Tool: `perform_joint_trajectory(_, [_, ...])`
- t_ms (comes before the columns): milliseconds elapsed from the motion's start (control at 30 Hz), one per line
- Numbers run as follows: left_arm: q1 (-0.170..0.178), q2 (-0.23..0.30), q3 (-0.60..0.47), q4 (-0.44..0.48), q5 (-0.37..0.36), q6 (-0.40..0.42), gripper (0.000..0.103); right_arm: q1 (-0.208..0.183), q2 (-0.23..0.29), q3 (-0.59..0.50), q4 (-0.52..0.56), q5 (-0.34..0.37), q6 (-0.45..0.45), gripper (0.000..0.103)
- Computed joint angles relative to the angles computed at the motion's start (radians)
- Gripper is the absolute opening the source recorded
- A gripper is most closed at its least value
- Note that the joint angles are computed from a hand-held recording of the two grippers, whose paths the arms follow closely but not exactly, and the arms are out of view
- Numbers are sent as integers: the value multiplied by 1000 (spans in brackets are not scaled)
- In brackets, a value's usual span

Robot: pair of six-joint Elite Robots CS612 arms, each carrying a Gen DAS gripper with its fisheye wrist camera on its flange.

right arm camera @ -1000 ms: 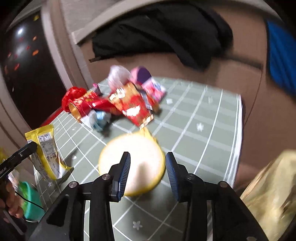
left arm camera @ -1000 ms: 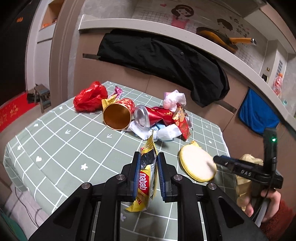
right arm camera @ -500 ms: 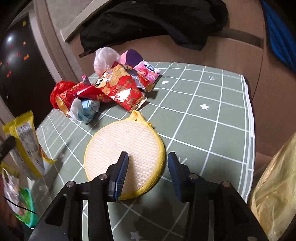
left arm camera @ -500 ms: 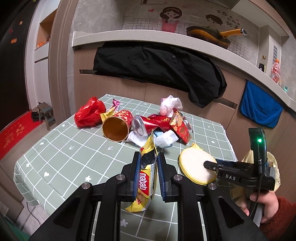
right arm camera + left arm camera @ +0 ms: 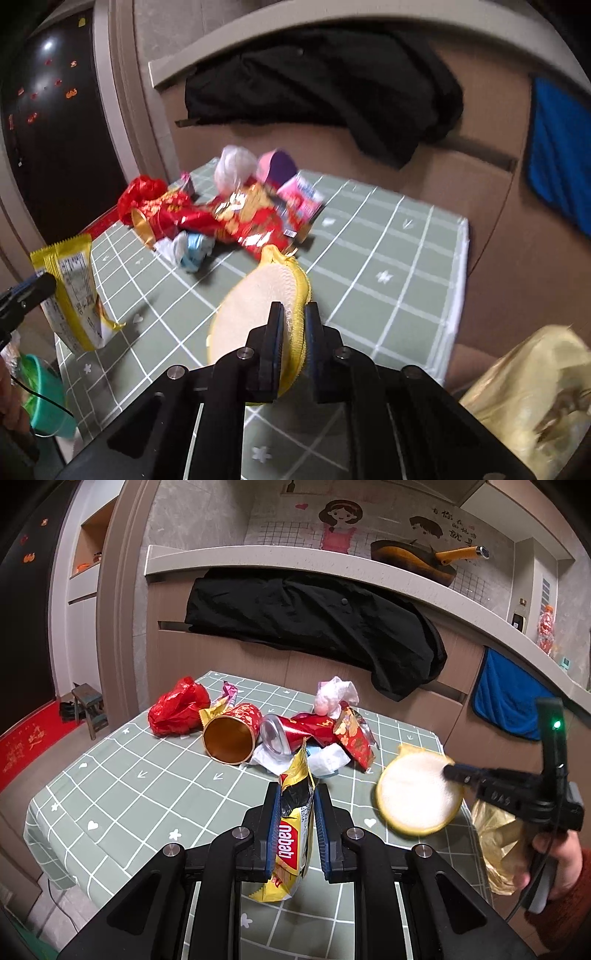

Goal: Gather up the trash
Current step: 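Grasp the yellow snack wrapper with the left tool while the right tool grasps the yellow sponge, then carry the wrapper and sponge in both tools over the yellow-bagged bin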

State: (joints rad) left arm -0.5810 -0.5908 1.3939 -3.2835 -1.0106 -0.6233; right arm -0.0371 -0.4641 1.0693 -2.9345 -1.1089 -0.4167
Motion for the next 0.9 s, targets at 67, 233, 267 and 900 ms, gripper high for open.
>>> perform_joint_trajectory(67, [0, 0, 0, -4, -3, 0, 19, -2, -10, 11, -37, -19, -7, 10])
perform_joint_trajectory(233, [-1, 0, 1, -8, -12, -2, 19, 6, -21, 37, -157, -97, -46, 10])
perform_joint_trajectory(267, [0, -1, 1, -7, -16, -5, 19, 8, -21, 40, -176, -111, -56, 10])
perform_joint_trajectory(900, [11, -8, 32, 7, -24, -71, 19, 41, -52, 138, -94, 42, -199, 10])
